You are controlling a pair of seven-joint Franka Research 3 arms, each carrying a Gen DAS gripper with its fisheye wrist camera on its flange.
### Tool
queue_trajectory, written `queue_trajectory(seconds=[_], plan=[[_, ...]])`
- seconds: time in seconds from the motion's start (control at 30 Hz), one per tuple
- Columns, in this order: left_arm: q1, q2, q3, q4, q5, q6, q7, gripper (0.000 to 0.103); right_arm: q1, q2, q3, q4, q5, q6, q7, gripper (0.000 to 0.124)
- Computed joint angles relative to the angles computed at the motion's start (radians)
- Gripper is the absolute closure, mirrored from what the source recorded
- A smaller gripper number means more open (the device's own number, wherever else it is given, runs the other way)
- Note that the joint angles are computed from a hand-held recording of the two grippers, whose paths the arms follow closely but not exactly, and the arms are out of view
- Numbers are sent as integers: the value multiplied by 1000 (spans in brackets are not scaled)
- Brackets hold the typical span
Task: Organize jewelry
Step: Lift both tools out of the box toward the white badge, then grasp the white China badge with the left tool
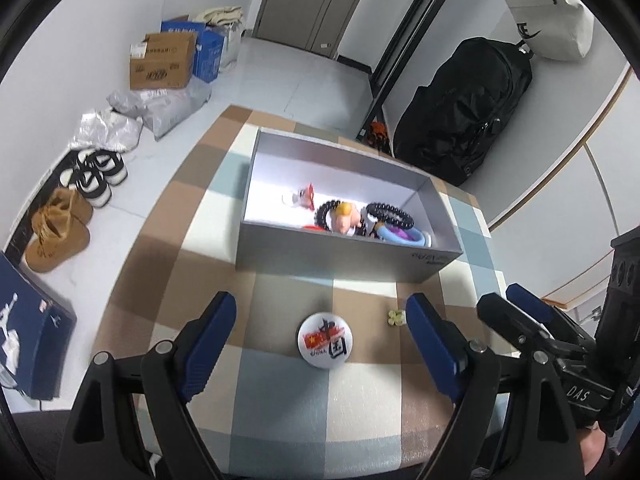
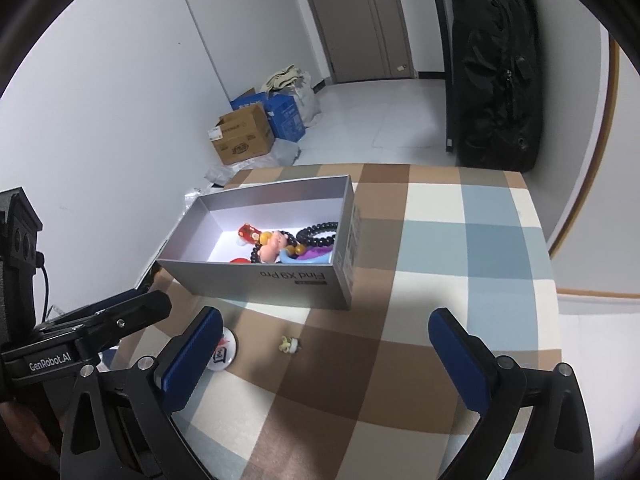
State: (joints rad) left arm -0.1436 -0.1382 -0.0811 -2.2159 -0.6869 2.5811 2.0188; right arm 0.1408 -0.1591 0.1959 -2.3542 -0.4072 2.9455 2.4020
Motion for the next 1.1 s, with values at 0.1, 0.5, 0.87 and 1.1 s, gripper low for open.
queue_trajectory(seconds=[0.1, 0.5, 0.87, 1.1], plan=[[8, 16, -6, 10, 49, -36, -41, 20, -5, -8, 4, -5, -9, -6, 12, 21], [3, 42, -47, 0, 294, -36, -122, 31, -32, -43, 17, -28, -18, -30, 52, 21], [-10, 31, -59, -24, 398, 13, -138, 62, -41, -76, 10, -59, 29, -48, 44, 21], [-19, 30, -55, -31, 464, 33, -169, 66, -65, -88, 29, -63, 16, -54, 49, 21]])
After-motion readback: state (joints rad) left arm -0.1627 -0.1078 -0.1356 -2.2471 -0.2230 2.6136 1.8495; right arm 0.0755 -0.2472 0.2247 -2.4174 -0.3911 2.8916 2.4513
